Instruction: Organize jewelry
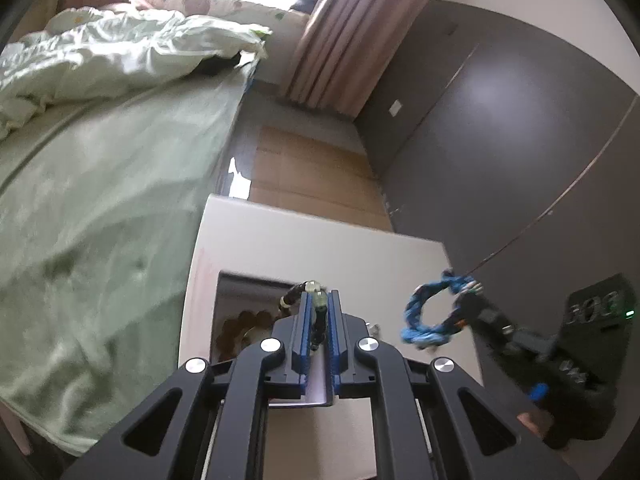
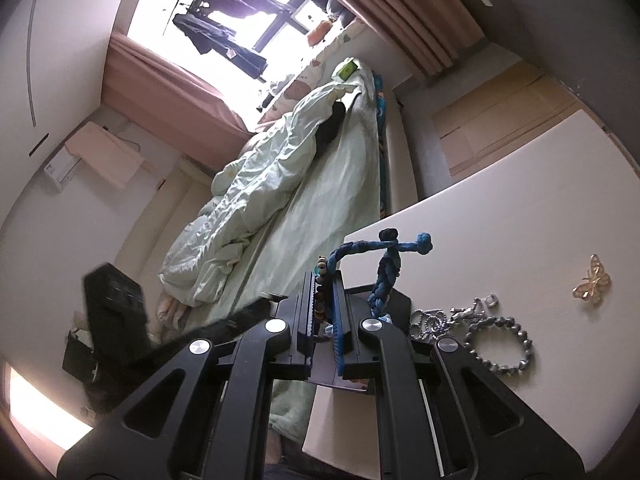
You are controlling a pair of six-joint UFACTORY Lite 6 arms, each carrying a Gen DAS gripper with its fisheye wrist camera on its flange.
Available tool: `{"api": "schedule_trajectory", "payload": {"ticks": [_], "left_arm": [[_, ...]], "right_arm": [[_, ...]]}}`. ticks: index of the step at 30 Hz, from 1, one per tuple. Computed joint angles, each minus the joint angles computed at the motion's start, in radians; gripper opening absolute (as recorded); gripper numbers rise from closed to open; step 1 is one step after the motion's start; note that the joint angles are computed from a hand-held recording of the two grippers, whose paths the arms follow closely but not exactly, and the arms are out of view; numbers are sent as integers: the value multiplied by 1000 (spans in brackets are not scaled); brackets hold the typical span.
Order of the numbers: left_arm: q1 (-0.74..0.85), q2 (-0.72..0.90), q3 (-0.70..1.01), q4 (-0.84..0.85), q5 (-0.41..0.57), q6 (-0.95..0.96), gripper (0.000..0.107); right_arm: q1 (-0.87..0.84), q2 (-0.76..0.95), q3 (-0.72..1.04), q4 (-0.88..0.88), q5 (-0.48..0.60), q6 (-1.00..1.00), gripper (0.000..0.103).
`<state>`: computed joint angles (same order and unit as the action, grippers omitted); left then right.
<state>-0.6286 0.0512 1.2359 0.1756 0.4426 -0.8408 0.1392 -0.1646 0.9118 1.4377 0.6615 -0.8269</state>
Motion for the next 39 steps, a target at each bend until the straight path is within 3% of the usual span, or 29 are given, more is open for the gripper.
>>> {"api": "schedule_trajectory", "payload": {"ticks": [3,5,6,16,18,19,20,21,27,39], "left_arm": [[11,-9,-50,-28,-36,23,9],[15,-34,-87,-7,-57,-1,34],[14,-42,-96,40,-59,-52,37],[65,-111,-173,91,-71,-125,40],[70,-125,-189,111,-73,-148,46],[72,-131,-195,123,-72,-160,47],[74,-137,-202,133,-70,-171,48],[78,-139,-205,130,-71,-168,48],[50,-118,-185,164,-71,-198,54],[-113,88,20,201,-53,-191,53]], "right_arm": [[49,29,17,0,-32,7,9],[84,51,34,-4,-55,12,9],[94,62,39,-1,-59,7,9],[226,170,87,63,-96,-26,10],[254,216,137,-20,-99,47,31],[258,226,149,-50,-105,78,59],[259,211,133,-41,-125,78,78],[254,180,105,-25,-155,69,80],[117,62,23,-88,-96,110,80],[-115,0,-3,-382,-7,246,80]]}}
